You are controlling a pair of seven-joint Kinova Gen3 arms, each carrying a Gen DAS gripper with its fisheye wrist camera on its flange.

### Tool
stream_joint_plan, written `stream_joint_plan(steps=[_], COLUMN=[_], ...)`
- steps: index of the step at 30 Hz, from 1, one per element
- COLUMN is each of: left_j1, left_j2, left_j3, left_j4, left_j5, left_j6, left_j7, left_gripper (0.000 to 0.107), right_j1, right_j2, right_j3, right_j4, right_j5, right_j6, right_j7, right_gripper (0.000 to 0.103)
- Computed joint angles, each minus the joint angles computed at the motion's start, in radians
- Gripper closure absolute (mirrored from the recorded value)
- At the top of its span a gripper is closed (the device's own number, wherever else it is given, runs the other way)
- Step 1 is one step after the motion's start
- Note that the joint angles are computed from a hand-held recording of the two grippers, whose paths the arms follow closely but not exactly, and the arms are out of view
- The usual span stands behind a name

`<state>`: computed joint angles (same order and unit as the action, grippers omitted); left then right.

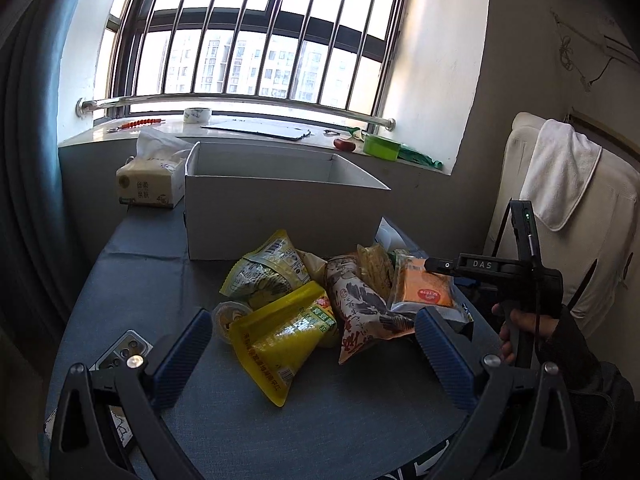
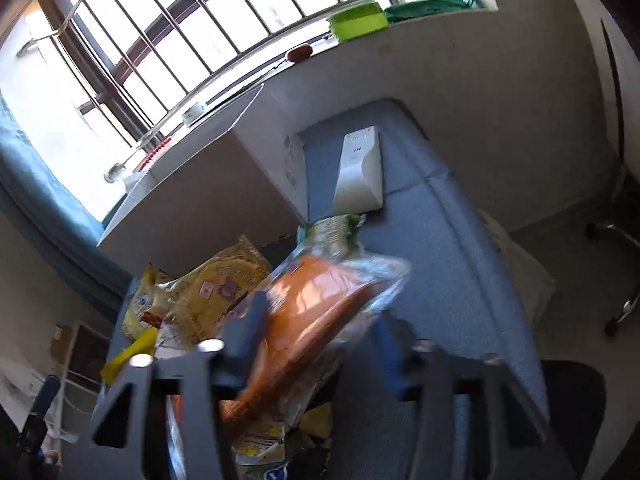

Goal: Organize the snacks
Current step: 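Grasp the orange cake packet with the right tool while the left tool grasps the yellow bag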

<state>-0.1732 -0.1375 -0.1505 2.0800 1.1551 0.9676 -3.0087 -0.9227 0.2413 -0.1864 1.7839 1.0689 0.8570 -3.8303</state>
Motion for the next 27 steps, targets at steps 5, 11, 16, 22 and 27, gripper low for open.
stream_joint_plan(steps=[5,11,16,22,27], left_j1=[-0.002,0.001,0.017,0.092,0.128], left_j2=[0.010,0.032,0.115,0.209,0.224], left_j3=[0.000,0.018,0.062,0.139,0.210], left_j4=[-0.002,-0.016,-0.091,-0.185,-0.177], left_j5=[-0.001,-0.024,-0.129,-0.347,-0.412], left_j6=[0.005,-0.022,-0.047,-0.178,-0.280], left_j7=[0.001,0.014,0.023,0.136,0.095], left_gripper=[0.005,0.005,0.005,0.005,0.006], right_j1=[0.016,0.018,-0.024,-0.093,-0.130], right_j2=[-0.039,-0.054,-0.039,-0.013,-0.011], right_j3=[-0.010,-0.035,-0.052,-0.049,-0.044], right_j4=[0.016,-0.039,-0.140,-0.234,-0.256], right_j5=[0.044,0.098,0.071,0.060,0.073], right_j6=[-0.067,-0.064,0.025,0.127,0.159], right_j7=[0.015,0.087,0.244,0.375,0.392], right_gripper=[0.083,0.097,0.099,0.100,0.100])
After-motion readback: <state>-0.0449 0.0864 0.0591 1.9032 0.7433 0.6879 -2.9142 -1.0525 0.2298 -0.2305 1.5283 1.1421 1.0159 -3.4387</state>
